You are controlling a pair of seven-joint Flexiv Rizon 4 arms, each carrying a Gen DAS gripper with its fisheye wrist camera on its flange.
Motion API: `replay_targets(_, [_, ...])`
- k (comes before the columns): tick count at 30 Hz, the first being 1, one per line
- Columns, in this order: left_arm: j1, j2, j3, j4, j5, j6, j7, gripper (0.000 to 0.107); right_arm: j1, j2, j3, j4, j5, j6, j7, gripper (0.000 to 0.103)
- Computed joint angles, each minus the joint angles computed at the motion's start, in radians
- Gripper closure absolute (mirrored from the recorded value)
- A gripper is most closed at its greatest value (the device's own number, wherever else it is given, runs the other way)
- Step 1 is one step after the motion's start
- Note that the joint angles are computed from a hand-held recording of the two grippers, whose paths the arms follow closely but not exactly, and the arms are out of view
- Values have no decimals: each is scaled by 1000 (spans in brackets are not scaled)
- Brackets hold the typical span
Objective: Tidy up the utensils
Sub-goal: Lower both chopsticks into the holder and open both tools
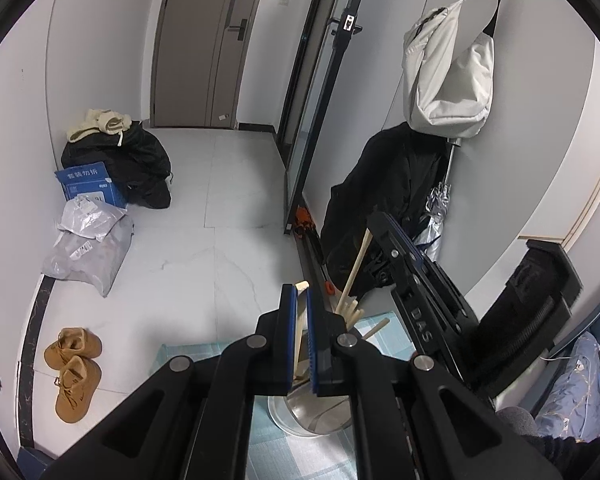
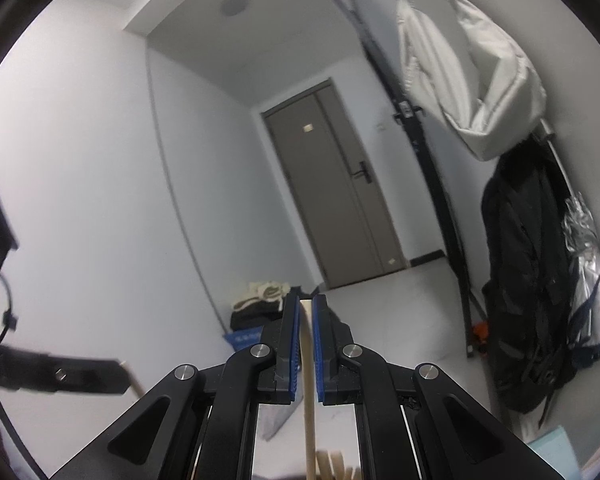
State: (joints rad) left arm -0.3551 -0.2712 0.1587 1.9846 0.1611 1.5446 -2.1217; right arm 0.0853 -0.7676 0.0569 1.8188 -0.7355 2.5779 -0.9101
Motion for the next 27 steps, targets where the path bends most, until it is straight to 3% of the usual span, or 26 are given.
replay_targets(9, [0,-20,-11,22,-28,39,-15,106,-71,7,-55,6,-288,68,4,97])
replay_targets(14, [-29,-38,9,23,-53,56,-11,106,-105,3,-110,-39,-496,90,87,97])
replay_targets(21, [-39,-52,11,38,-105,77,5,106,-106,-8,-179,-92,-651,107,222,97])
replay_targets(24, [-101,-69,75,23,-92,76,-18,106,-106,-17,-206,-123,-706,127,283,97])
replay_targets(27, [-93,-78,57,33,-116,104,-17,106,-94,-29,-256,-189,-810,163,380,97])
